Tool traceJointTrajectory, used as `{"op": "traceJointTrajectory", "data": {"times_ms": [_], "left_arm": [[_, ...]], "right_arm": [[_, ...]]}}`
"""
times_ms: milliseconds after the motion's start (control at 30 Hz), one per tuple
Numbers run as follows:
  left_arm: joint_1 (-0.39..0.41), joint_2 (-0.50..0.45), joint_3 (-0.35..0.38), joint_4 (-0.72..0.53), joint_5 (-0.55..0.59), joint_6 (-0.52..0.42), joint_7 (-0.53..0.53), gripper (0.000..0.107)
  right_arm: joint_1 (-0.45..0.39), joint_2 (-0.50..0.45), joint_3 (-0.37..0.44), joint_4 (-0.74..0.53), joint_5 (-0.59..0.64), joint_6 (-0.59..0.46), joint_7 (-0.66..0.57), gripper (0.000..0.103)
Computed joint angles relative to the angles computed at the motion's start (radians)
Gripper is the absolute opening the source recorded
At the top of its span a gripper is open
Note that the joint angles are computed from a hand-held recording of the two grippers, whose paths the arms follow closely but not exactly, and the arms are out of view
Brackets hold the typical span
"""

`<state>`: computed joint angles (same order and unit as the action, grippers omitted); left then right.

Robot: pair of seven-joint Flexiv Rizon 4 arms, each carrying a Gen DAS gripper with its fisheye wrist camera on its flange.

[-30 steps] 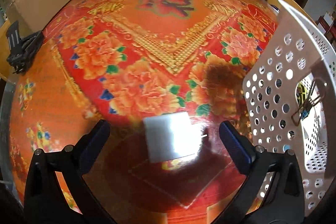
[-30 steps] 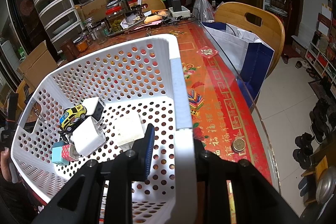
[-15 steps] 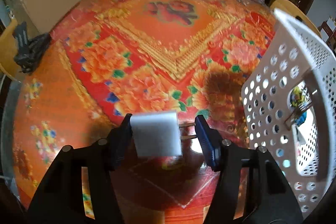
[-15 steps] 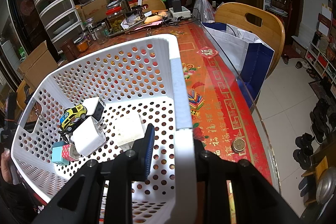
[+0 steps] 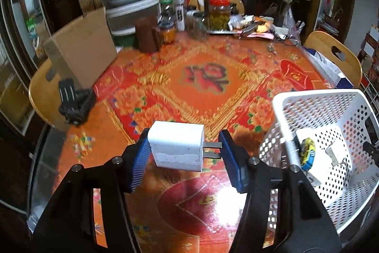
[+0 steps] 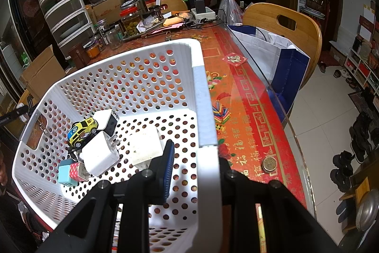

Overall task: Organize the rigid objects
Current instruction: 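Carry the white plug charger into the basket and release it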

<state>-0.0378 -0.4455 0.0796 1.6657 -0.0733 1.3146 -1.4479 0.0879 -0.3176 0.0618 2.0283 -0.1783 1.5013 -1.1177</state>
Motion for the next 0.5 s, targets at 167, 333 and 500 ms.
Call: {"op": "traceJointTrajectory", "data": {"times_ms": [167,333,500], "left_arm": [[-0.039,0.030,0.009,-0.016,0.043,-0.002,-0.011,0.055],[-0.064,0.053,-0.016,-0.029,0.058,-0.021,0.002,0.055],[-0.094,0.059,-0.040,-0.041,0.067,-0.040,0.019,0.055]], "right_arm": [[0.001,0.000,-0.001,0.000,0.000,0.001,0.000,0.025],[0.003,-0.001,-0.002,-0.001,-0.001,-0.001,0.000,0.025],[0.003,-0.001,-0.002,-0.001,-0.002,-0.001,0.000,0.025]]}}
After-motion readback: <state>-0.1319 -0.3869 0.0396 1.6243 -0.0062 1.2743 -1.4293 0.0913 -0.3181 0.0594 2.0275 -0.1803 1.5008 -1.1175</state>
